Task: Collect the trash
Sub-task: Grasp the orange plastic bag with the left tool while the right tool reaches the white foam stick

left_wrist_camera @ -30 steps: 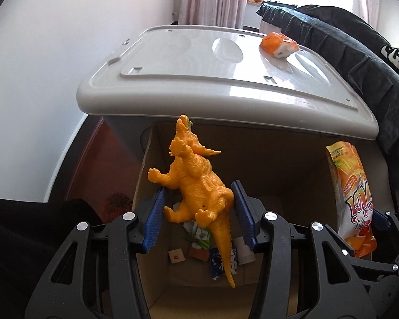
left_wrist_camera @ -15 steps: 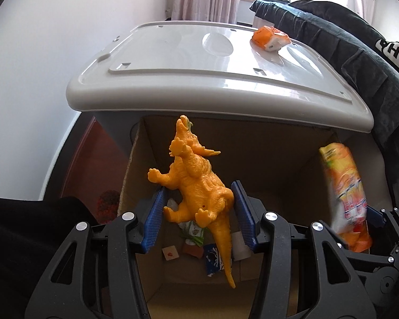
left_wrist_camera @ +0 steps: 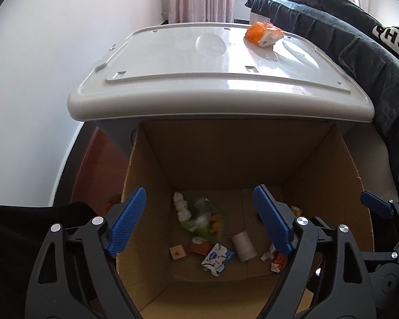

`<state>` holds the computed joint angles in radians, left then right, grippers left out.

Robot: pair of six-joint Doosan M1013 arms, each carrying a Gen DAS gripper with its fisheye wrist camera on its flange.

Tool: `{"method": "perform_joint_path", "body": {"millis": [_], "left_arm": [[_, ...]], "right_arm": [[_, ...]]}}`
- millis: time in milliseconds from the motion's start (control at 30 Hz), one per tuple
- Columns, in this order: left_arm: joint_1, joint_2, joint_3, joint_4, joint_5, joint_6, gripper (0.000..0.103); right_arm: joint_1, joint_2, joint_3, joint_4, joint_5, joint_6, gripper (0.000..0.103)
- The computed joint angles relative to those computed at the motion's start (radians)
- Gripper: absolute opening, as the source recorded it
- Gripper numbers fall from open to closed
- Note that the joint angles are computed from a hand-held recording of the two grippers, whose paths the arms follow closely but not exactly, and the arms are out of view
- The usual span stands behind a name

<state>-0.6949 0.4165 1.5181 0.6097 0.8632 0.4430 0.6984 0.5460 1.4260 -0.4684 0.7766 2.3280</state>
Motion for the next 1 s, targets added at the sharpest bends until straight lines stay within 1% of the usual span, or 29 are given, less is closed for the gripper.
{"method": "perform_joint_path", "body": {"millis": [433, 533, 667, 733, 800, 900, 967, 1000], "left_arm": [[0.005, -0.003, -0.002, -0.009, -0.023, -0.006, 0.082], [0.010, -0.004, 0.000, -0.021, -0.045, -0.004, 0.082], [0.018, -0.004, -0.007, -0.038, -0.075, 0.008, 0.082], [0.021, -0.001, -0.019, -0.032, -0.077, 0.016, 0.082], [0.030, -0.003, -0.026, -0.035, -0.108, 0.020, 0.083], [0.050, -0.008, -0.036, -0.042, -0.192, 0.013, 0.086], [0.064, 0.005, -0.071, -0.057, -0.215, 0.041, 0.089], [0.071, 0.014, -0.091, -0.068, -0.219, 0.062, 0.089]], "right_arm": [[-0.008, -0.003, 0.004, 0.005, -0.012, 0.012, 0.089], [-0.009, -0.005, 0.002, -0.002, -0.018, 0.018, 0.089], [-0.010, -0.011, -0.008, -0.053, -0.029, 0.041, 0.093], [-0.014, -0.014, -0.020, -0.088, -0.037, 0.054, 0.096], [-0.022, -0.016, -0.033, -0.088, -0.052, 0.041, 0.096], [-0.037, -0.020, -0.057, -0.106, -0.085, 0.037, 0.096], [-0.046, -0.020, -0.079, -0.150, -0.094, 0.046, 0.096], [-0.051, -0.019, -0.093, -0.196, -0.094, 0.066, 0.097]]}}
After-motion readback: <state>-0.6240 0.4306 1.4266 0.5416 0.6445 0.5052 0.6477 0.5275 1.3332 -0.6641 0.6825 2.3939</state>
